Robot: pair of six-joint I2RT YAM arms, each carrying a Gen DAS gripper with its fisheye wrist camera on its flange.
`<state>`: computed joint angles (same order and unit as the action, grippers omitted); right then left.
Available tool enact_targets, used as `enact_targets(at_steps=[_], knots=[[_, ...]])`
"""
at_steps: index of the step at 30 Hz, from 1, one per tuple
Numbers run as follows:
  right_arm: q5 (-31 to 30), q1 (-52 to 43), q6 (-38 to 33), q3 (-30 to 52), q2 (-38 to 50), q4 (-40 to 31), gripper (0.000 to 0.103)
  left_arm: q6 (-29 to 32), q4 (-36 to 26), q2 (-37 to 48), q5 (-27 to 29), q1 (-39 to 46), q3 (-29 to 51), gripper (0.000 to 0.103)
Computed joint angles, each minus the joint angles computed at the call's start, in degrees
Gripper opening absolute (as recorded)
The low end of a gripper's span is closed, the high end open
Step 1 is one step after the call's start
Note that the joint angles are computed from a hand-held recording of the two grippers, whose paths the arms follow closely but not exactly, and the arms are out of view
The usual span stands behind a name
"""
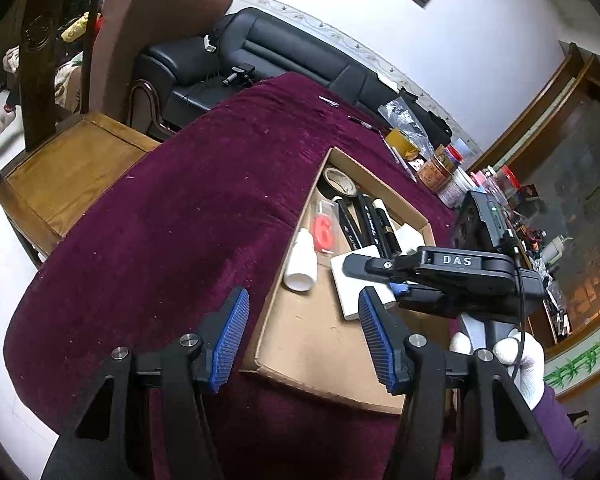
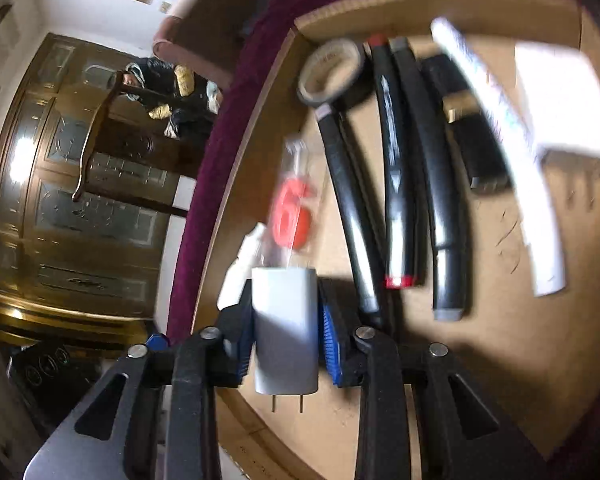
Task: Organize rigid objects
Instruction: 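Lower the white charger plug into the box and open the right tool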
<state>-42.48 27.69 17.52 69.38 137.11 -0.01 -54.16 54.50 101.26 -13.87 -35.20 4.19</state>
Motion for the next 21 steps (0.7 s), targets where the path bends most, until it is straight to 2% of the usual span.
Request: enact_targets(at_steps=[3, 5, 6, 12, 15, 17, 19, 21], knots=[[2.3, -1.0, -2.8, -3.4, -3.2, 0.4, 0.030, 0.1, -0.7, -1.0, -1.0, -1.2, -0.5, 0.051], [5.0, -1.5, -5.1, -6.8, -6.7, 0.6, 0.039, -0.2, 0.7, -0.5, -1.5, -1.4, -0.9, 0.051], [5.9, -2.2, -6.4, -8.6, -8.5, 1.4, 0.040, -0.2, 1.4, -0.1, -1.5, -1.2, -1.1, 0.051], [7.8, -3.2, -6.0, -17.7, -15.4, 12.6, 0.041, -2.6, 1.5, 0.4, -3.5, -2.8, -1.2, 0.051], [9.1, -0.5, -6.3, -15.5, -13.4, 11.0, 0.041, -3.6, -2.7, -2.5, -6.2, -5.1, -0.8, 0.051], [13.1, 1.7, -5.6, -13.7, -11.8, 9.6, 0.043, -4.6, -6.5, -4.5, -7.9, -6.7, -0.2, 0.051], [12.2, 3.1, -5.4, -9.0, -8.1, 5.4, 0.046, -5.7, -9.5, -5.9, -9.1, -8.1, 0.5, 0.051], [9.1, 2.9, -4.3, -8.1, -6.9, 6.1, 0.045, -6.7, -12.5, -7.6, -10.2, -9.4, 1.0, 0.051]])
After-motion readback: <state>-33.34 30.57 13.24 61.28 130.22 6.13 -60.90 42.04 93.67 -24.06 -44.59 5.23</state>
